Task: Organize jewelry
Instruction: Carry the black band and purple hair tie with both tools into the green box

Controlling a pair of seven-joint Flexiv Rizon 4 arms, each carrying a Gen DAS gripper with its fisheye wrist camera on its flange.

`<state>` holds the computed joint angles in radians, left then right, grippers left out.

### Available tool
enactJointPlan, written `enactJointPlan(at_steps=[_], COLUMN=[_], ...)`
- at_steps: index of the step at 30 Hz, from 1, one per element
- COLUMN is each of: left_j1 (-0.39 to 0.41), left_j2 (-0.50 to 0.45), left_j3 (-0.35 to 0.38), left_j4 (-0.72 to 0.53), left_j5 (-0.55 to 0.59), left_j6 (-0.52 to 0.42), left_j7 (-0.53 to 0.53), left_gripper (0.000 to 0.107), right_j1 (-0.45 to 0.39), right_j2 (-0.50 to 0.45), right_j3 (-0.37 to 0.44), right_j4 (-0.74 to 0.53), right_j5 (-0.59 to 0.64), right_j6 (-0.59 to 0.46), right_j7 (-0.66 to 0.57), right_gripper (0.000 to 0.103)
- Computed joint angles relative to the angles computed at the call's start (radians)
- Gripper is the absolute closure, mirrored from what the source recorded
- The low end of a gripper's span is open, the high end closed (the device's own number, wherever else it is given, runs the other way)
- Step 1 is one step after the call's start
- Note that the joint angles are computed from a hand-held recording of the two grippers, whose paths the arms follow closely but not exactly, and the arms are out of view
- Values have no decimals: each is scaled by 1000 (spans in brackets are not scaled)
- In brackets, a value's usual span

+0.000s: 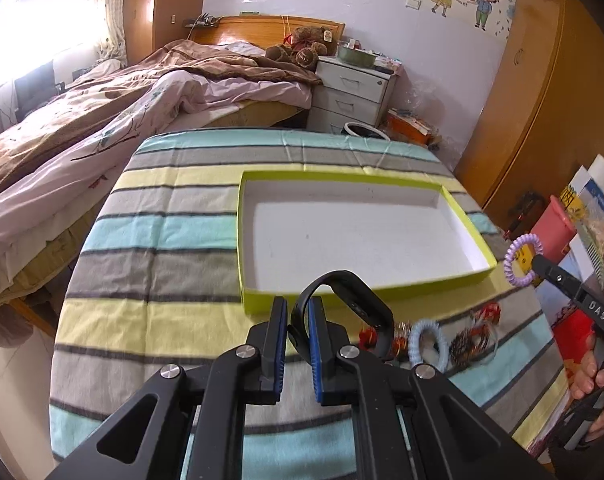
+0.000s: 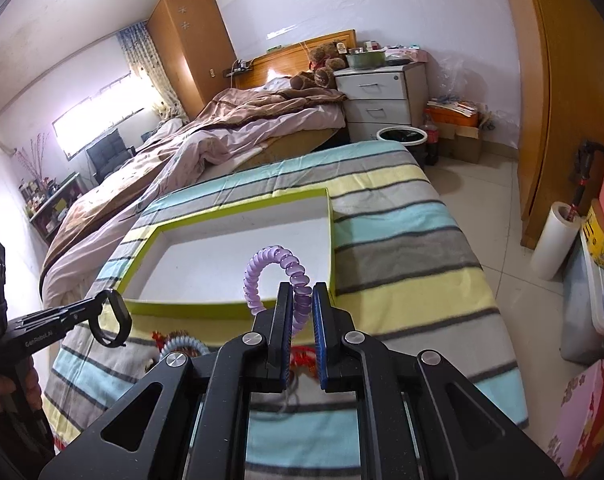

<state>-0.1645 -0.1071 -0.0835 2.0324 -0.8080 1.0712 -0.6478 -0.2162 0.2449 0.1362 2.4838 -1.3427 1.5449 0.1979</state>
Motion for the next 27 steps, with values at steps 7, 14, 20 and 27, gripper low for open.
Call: enactJointPlan(at_steps=[7,14,20,27], left_j1=[14,29,43,46], left_j2=[-75,-179,-268,-342], left_j3=[-18,-47,-68,-76], left_j4=[-105,-229,-333,-418], left_j5=[55,128,177,251], left_j6=[-5,-30,-68,-97], left_j7=[-40,-103,-172,-234], left_gripper=[97,96,97,96], right_j1=[54,125,191,245], right_j2=[-81,-189,-267,-329], right_j3=[-11,-41,-71,-96], right_j4=[-76,-157,-212,-268], right_j5=[116,272,454,614], right_j6=[-48,-93,-136,-170], right_j7=[-128,-285,-446,-587], right_gripper=[93,93,93,93])
